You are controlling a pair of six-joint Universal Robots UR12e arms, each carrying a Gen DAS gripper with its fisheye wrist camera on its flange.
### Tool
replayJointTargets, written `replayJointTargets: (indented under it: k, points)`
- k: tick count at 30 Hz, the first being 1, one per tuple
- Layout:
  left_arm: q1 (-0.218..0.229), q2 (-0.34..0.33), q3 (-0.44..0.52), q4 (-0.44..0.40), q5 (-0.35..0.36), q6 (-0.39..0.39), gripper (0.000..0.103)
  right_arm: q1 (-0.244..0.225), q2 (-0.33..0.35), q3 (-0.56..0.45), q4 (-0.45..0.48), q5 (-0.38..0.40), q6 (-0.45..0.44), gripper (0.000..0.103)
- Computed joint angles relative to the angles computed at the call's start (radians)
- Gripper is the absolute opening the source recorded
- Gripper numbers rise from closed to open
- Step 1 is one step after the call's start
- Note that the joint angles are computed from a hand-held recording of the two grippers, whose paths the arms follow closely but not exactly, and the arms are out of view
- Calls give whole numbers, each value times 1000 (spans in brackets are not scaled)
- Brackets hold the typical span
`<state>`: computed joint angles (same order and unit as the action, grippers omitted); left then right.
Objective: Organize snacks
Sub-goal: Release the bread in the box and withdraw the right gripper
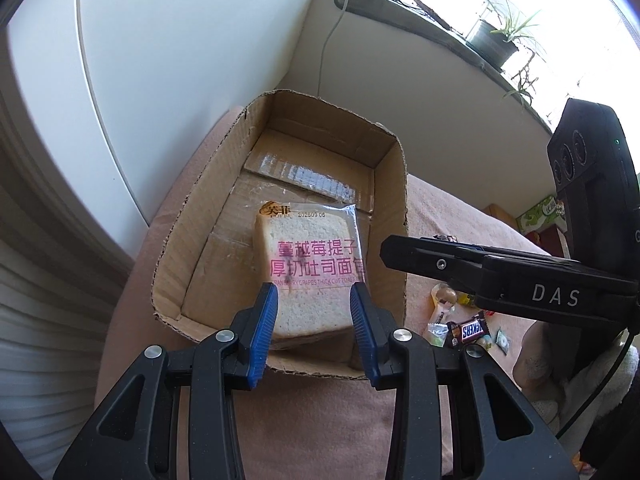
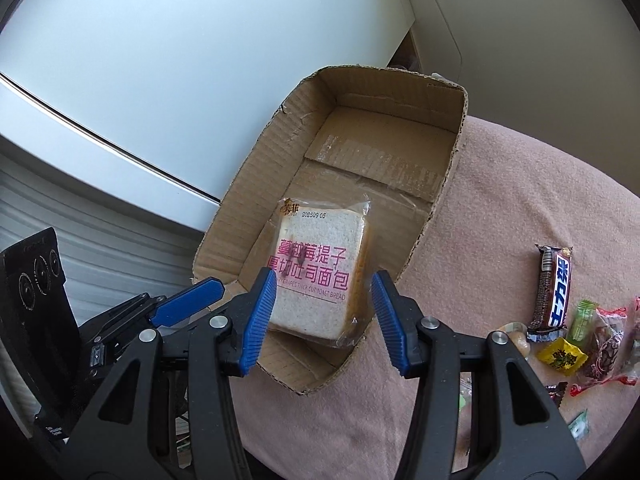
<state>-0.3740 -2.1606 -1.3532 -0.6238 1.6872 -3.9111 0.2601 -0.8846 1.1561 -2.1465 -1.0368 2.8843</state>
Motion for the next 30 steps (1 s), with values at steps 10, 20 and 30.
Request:
replayJointTargets:
  k: [10, 20, 30]
  points:
    - [-33, -10, 31, 4, 19, 51, 35, -40, -76, 133, -151, -49, 4, 57]
    - [-60, -50, 94, -12, -62, 95, 38, -132, -144, 254, -249, -119, 90, 74]
    - [-91, -133, 214, -97, -168, 176, 38, -182, -178, 345, -280, -341, 42, 74]
